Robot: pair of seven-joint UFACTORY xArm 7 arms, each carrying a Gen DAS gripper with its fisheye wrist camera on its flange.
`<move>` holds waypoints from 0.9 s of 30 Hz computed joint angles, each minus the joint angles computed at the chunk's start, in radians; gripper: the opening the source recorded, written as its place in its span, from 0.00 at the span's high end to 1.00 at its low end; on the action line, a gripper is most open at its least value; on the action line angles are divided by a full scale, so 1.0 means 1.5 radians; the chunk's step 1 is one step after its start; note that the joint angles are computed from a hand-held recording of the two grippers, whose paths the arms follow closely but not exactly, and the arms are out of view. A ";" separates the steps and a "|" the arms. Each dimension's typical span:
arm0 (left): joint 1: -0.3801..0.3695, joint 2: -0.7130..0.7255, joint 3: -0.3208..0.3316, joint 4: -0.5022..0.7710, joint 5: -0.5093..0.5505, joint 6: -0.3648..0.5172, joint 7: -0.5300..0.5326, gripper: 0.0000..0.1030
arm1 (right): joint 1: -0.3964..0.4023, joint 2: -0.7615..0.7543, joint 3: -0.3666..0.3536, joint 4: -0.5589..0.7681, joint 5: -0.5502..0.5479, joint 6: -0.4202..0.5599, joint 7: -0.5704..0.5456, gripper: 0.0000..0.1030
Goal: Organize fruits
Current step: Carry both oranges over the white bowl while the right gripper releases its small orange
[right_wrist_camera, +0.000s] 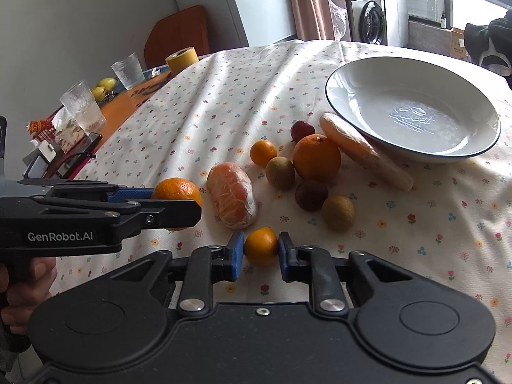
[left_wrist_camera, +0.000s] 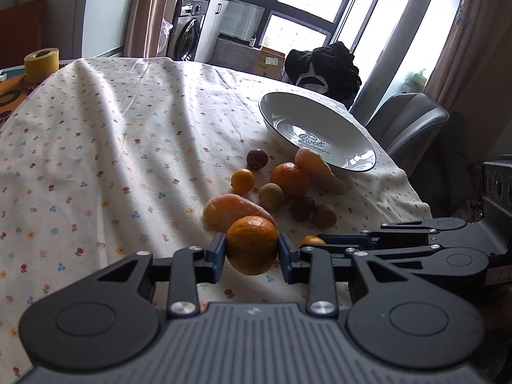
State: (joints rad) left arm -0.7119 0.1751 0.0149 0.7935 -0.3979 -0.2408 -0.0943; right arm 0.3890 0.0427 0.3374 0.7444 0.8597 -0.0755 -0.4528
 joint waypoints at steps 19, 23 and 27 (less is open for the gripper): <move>-0.114 0.061 0.116 0.141 0.007 0.038 0.046 0.68 | -0.334 -0.093 0.223 -0.068 -0.273 -0.065 0.282 0.80; -0.116 0.093 0.130 0.191 0.045 0.063 0.017 0.68 | -0.439 -0.094 0.309 -0.065 -0.304 -0.078 0.313 0.79; -0.078 0.124 0.102 0.237 0.080 0.085 -0.009 0.68 | -0.525 -0.084 0.377 -0.061 -0.318 -0.092 0.325 0.80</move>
State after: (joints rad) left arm -0.8292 0.3610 0.1680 1.1495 -0.2776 -0.1134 -0.1074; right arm -0.3990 -0.0829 0.9034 0.6523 0.3831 -0.2133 0.0344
